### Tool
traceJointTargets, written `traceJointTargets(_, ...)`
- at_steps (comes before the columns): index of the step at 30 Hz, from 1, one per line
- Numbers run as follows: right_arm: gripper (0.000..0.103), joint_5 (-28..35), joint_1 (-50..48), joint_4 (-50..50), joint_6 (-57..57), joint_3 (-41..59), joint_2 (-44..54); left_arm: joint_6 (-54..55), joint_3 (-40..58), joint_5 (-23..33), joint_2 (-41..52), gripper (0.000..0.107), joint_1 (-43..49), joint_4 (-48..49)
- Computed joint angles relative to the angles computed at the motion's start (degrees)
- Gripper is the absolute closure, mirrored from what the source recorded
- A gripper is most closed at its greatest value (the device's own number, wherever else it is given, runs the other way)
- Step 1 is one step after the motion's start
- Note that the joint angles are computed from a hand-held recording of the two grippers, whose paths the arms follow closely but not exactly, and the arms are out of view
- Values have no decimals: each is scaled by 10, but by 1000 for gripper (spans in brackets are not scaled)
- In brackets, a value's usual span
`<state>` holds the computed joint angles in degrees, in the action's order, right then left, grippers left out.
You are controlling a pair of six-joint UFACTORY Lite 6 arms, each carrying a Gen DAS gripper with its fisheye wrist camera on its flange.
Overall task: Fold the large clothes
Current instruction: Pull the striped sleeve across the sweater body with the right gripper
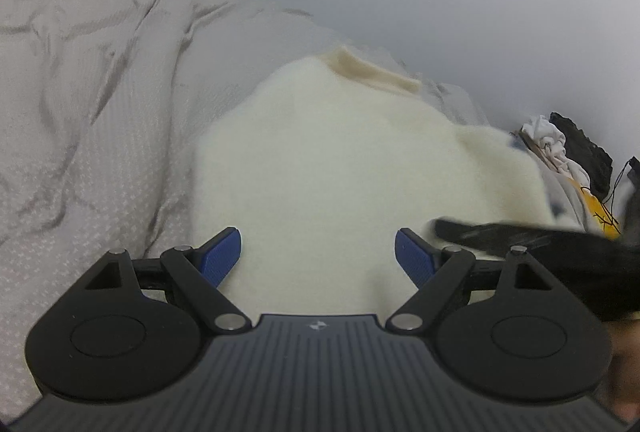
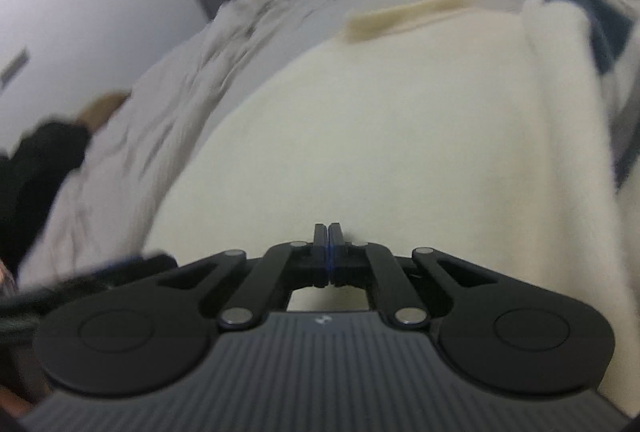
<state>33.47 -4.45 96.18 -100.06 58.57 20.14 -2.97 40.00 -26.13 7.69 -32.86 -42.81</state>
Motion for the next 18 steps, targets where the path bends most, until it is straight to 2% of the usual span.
traceJointTargets(4,97,20,-77,-43,78,-41,-85,-35,-5,2,-5,20,4,31)
traceJointTargets(8,96,63,-207,-110,160,-45,-143,-47,-20,1,-24,20,-8,37)
traceJointTargets(9,92,75,-238,-120,179,-48,-153,-43,-23,1,-28,20,-13,31)
traceJointTargets(11,71,89,-294,-149,215,-54,-163,-26,-28,0,-37,20,-26,10)
traceJointTargets(12,51,90,-320,-166,233,-58,-168,-12,-30,-2,-42,20,-35,-8)
traceJointTargets(13,47,95,-346,-178,241,-60,-167,7,-32,-5,-47,20,-43,-29)
traceJointTargets(18,47,108,-412,-236,282,-84,-179,63,-44,-20,-67,20,-80,-100)
